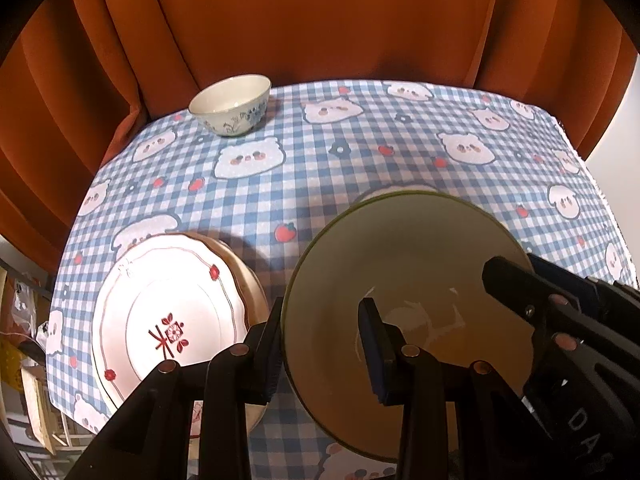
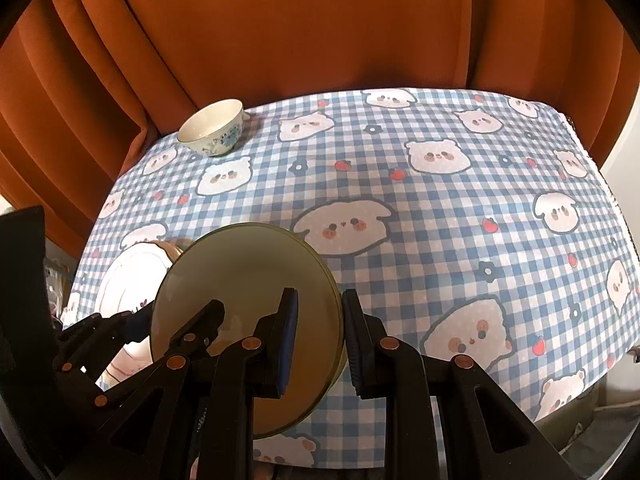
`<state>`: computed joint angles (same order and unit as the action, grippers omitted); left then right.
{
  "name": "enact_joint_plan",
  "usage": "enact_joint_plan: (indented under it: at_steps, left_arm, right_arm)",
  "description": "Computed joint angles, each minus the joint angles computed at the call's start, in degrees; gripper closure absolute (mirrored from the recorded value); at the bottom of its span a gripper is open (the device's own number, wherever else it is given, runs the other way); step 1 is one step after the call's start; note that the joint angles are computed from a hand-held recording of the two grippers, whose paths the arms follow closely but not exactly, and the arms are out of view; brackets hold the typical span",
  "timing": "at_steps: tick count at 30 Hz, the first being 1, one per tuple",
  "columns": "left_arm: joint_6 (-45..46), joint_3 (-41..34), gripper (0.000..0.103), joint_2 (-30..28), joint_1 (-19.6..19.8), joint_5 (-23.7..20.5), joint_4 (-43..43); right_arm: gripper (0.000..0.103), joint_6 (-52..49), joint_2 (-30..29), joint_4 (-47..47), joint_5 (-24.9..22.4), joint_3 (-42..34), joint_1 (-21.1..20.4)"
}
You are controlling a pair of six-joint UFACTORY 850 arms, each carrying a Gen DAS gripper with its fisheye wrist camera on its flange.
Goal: Organize plates and bowls
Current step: 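Carry the white floral bowl with both grippers beside the red-rimmed plate stack, then lower the bowl with both grippers and open them to release it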
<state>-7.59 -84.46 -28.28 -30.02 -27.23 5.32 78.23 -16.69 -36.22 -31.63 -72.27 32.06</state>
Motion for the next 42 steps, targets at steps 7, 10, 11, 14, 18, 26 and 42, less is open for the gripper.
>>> enact_joint_plan:
  at_steps: [7,10,11,14,18,26,42]
  left_arm:
    - [1.4,-0.4,0.068,-1.3,0.3,-1.6,-2.1]
    - [1.4,-0.3,0.068,-1.6,0.4,-1.7,-2.5]
    - [1.5,-0.4,0.068,-1.7,0.4,-1.7,-2.7]
    - [2.3,-0.7,0.069,-2.2,0.6,-2.1,-3.7]
    - [2.4,-1.3,0.068,-3.0,0.6,-2.4,-4.2]
    - [1.0,-1.8,0.069,-3.7,0.1,-1.8,-1.2]
    - [4.5,-0.6,0.056,-2.5,0.4,-0.3,-4.3]
  right_arm:
    - [0.077,-3.2,-1.5,2.9,-0.5,-0.9,-0.5]
    - [0.077,-5.0,-2.4,4.4,-1.0,-1.6,-0.7]
    - [0.077,-5.4,-2.6,4.6,-1.2,-1.8,-0.7]
    - [0.077,-6.5,-3.4,5.1,-2.0,-2.6,-0.8]
    - [0.077,-7.8,-4.1,5.8,-2.5,-3.2,-1.1]
    - [0.077,-8.2,-5.0,5.8,-2.7,-3.4,-1.5]
    - [0.069,-2.1,-3.6,1.0,-0.8,-1.1,-0.5]
